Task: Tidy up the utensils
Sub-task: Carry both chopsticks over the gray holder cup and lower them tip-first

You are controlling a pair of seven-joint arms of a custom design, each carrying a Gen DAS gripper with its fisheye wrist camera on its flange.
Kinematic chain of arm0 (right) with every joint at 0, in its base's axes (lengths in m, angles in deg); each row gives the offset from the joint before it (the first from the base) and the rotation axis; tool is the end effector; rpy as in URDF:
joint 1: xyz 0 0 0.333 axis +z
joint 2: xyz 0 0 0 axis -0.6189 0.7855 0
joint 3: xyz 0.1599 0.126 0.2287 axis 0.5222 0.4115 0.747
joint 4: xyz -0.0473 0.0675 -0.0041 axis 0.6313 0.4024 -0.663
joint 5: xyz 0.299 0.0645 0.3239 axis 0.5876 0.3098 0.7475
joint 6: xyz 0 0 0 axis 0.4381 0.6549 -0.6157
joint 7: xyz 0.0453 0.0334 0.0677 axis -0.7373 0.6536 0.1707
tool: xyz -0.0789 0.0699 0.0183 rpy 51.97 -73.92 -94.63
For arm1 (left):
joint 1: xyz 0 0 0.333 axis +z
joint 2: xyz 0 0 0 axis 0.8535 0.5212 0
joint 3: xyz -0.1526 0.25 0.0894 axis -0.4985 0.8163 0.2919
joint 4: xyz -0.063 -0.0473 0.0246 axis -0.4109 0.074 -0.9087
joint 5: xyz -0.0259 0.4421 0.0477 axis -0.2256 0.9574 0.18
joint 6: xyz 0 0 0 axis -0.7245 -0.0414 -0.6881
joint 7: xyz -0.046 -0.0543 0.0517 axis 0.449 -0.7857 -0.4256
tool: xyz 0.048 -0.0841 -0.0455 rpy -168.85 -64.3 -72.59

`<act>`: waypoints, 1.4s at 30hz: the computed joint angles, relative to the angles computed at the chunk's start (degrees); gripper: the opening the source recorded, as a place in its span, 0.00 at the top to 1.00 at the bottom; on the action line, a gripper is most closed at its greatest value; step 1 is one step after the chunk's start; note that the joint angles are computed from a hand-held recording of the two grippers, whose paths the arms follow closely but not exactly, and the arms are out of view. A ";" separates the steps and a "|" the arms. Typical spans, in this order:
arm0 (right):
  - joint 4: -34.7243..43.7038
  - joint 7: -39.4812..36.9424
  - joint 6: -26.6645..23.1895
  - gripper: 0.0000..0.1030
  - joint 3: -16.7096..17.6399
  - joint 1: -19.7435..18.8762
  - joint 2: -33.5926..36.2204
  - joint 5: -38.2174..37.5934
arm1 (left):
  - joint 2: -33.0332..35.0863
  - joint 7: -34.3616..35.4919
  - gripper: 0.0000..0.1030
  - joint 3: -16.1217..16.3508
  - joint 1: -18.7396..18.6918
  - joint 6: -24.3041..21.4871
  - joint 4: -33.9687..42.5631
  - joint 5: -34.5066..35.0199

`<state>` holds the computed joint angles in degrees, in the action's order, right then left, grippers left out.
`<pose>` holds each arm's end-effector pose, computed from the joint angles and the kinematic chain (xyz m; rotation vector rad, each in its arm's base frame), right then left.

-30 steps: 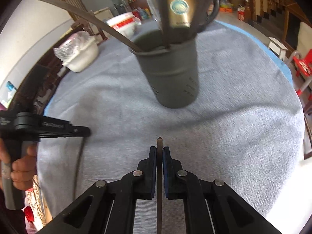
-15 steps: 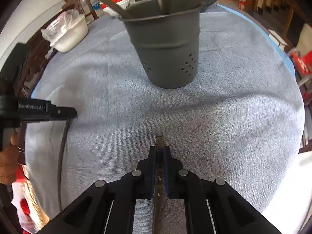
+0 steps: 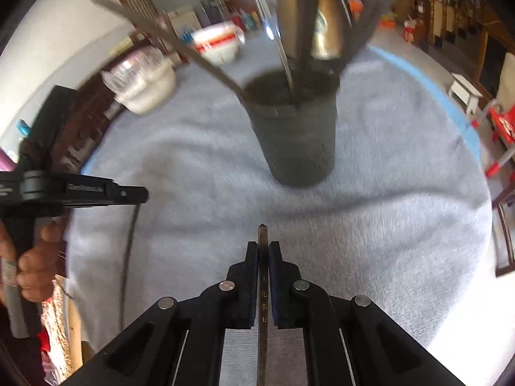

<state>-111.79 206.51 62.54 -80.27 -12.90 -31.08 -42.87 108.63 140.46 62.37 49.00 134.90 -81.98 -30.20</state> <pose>0.5985 0.3597 0.4588 -1.5095 2.0740 -0.3706 0.7672 -0.2330 0.4731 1.7562 -2.5500 0.5263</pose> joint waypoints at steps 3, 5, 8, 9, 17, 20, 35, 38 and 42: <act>-1.26 3.85 2.73 0.93 -0.69 0.90 -2.56 -5.62 | -4.66 2.18 0.95 -0.66 0.93 4.31 -4.90 -1.33; -1.65 6.48 3.34 0.93 -0.73 1.15 -3.86 -9.22 | -7.07 3.31 0.95 -0.98 1.09 6.15 -7.01 -2.03; -2.54 10.54 4.76 0.93 -0.43 1.01 -5.97 -13.91 | -10.24 4.61 0.95 -1.29 1.25 8.99 -10.66 -3.20; -2.74 11.62 4.93 0.93 -0.18 0.94 -6.52 -15.17 | -12.00 5.05 0.95 -1.49 1.24 10.33 -12.68 -3.68; -2.03 19.63 5.44 0.93 1.40 -0.03 -9.36 -26.42 | -20.51 10.37 0.95 -2.40 2.06 15.47 -19.23 -9.15; -2.18 23.05 5.30 0.93 1.85 -0.43 -10.42 -30.68 | -22.78 11.84 0.95 -2.30 2.13 17.19 -21.06 -10.66; -1.67 30.13 2.23 0.93 4.32 -2.10 -14.04 -40.27 | -28.34 14.84 0.95 -1.67 1.78 21.84 -24.89 -13.46; -1.71 30.72 1.30 0.93 4.59 -2.37 -14.92 -41.62 | -28.23 14.63 0.95 -1.56 1.73 22.33 -24.49 -13.11; -2.27 32.58 0.23 0.93 5.10 -3.27 -16.86 -44.09 | -27.73 14.16 0.95 -1.43 1.79 23.18 -23.07 -12.63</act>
<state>-114.06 239.09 62.76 -75.17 -16.17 -47.94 -86.96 80.91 154.62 60.94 50.79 158.08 -105.05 -42.83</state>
